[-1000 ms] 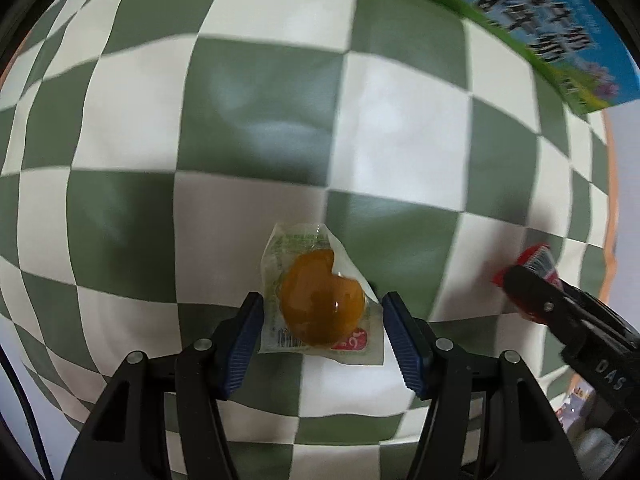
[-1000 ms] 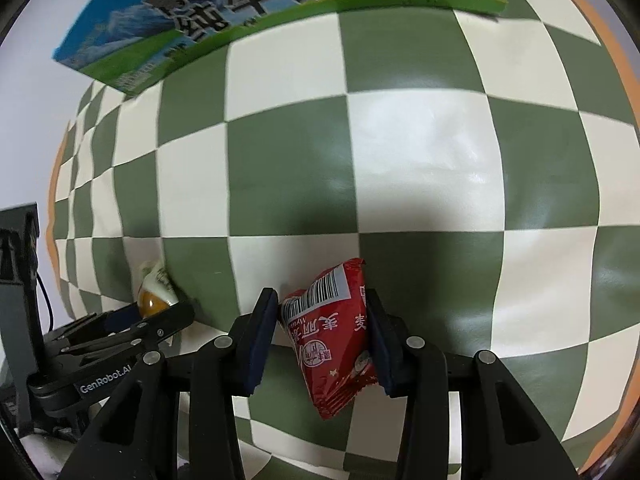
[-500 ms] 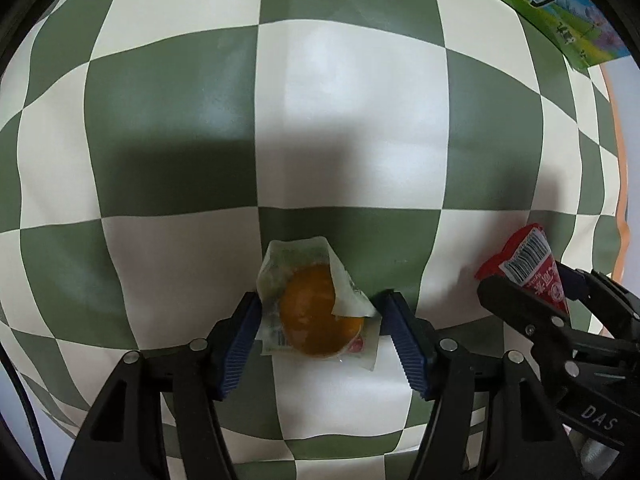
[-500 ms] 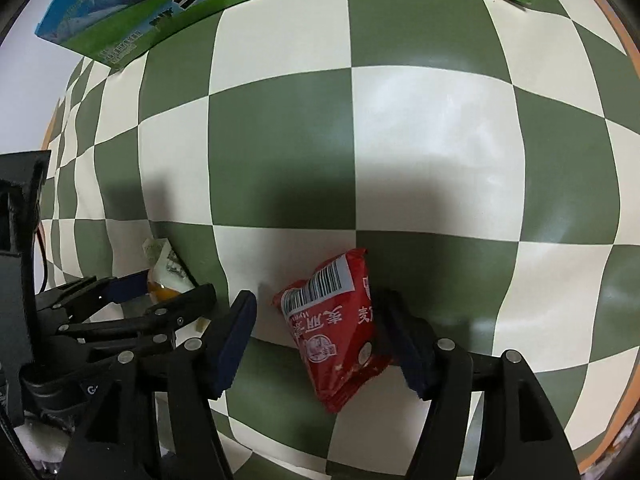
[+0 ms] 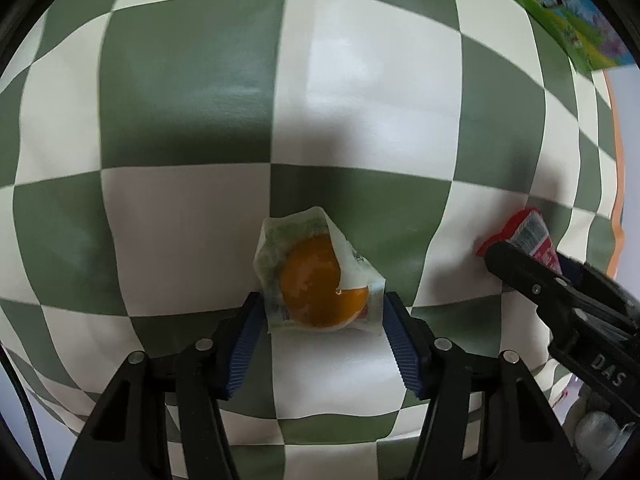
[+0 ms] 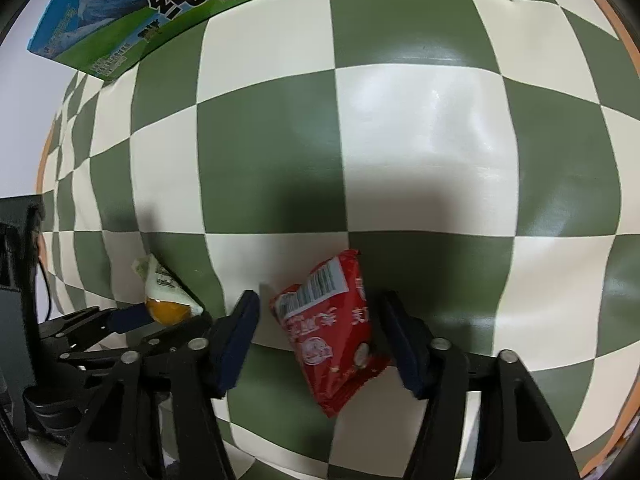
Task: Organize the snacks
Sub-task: 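Close left tool on the jelly cup while right tool grasps the small red packet, then lower the jelly cup and red packet into the box and open both tools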
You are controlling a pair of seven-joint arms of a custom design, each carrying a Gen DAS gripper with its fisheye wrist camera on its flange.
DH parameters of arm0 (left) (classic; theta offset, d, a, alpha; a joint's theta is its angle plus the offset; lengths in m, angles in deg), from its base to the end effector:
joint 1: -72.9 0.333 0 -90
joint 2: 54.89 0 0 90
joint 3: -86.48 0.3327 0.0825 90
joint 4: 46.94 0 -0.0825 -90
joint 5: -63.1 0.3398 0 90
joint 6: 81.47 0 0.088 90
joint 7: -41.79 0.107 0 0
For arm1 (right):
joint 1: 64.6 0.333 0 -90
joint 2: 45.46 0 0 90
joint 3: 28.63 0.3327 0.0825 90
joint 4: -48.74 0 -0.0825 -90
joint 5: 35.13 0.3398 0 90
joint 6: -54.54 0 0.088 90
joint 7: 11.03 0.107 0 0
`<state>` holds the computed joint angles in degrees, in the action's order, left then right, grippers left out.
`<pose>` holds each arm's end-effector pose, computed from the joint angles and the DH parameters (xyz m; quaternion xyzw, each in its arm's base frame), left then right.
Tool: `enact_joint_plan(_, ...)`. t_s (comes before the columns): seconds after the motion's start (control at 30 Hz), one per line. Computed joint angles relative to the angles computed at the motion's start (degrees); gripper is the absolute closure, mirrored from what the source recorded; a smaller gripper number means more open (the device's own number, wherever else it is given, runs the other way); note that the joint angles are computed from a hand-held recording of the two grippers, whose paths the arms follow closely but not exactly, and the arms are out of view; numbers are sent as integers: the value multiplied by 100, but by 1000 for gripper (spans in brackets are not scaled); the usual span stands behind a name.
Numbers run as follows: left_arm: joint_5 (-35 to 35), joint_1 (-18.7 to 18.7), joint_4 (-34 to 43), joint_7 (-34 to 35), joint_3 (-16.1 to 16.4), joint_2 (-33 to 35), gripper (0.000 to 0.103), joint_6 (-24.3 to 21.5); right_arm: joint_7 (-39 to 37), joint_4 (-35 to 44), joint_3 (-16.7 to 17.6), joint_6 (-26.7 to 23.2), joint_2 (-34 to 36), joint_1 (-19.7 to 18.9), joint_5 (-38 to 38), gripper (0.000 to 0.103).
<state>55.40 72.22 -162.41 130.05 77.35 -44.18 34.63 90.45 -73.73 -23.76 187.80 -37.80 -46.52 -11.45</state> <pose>0.5254 -0.0954 0.3917 0.6772 -0.7270 -0.0216 0.1109 0.4892 0.2136 0.3952 -0.6701 0.7247 0.1282 0.0972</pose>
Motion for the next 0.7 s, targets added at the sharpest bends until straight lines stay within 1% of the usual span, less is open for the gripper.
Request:
enact_joint_plan(0.03,-13,-14,-163,-33,-14,-165,46,34,5,-33,-12,30,-31,-9,-1,52)
enact_joint_plan(0.13,36,-88,-361,-147,-22,-317,46,240,-7,-200,-12,151,-172,-16,48,57)
enact_joint_plan(0.23,118,-175,-605,-162,-37,-639,47,441,-95,-328,-16,265,-324,-25,-10,57)
enact_joint_plan(0.33,65,-219,-674,-35,4,-887,47,460,-134,-371,-17,327,-428,-29,-90,57)
enact_joint_plan(0.43,-204,-286,-592,42,17,-1078,47,368,-268,-373,-44,353,-514,-87,108,57)
enact_joint_plan(0.53,-477,-322,-262,173,70,-1175,47,238,-381,-318,-82,320,-713,-157,236,57)
enact_joint_plan(0.63,-823,-328,197,322,124,-1217,47,151,-479,-97,-146,273,-886,-251,343,57)
enact_joint_plan(0.7,-943,-336,682,433,133,-1135,47,116,-494,166,-188,235,-936,-319,319,57)
